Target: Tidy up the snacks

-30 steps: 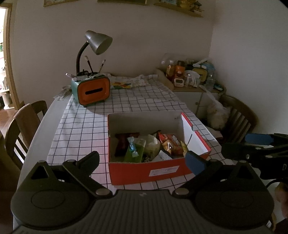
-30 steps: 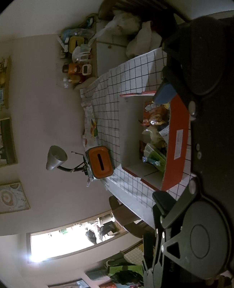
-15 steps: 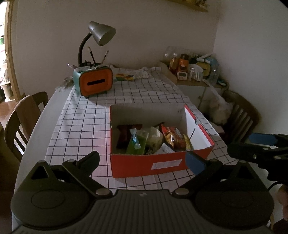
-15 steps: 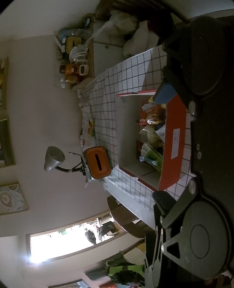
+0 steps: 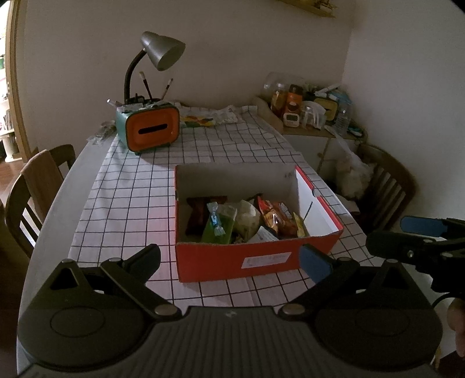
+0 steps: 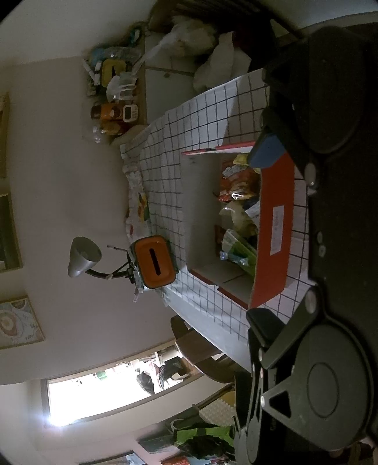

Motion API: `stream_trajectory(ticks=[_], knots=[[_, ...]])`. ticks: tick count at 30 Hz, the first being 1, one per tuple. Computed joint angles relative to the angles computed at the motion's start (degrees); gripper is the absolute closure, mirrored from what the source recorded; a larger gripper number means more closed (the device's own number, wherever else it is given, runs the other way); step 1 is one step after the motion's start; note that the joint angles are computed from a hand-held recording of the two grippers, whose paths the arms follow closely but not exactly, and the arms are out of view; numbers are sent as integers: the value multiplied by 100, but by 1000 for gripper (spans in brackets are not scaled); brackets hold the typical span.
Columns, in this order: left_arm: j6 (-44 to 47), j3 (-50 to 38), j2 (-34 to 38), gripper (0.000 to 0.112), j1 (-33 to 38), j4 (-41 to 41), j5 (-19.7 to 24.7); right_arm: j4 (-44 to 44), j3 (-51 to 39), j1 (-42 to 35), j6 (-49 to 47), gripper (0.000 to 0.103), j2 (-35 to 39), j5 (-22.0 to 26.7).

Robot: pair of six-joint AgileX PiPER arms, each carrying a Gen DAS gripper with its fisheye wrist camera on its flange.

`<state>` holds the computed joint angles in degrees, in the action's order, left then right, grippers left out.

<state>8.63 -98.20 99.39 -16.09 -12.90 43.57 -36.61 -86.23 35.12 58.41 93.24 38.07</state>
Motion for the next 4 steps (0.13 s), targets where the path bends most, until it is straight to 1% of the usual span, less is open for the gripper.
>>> stream_trajectory(ticks=[4], knots=[[88,14,-27,10,61,-173,120,-85,90,61,165,0,-47,43]])
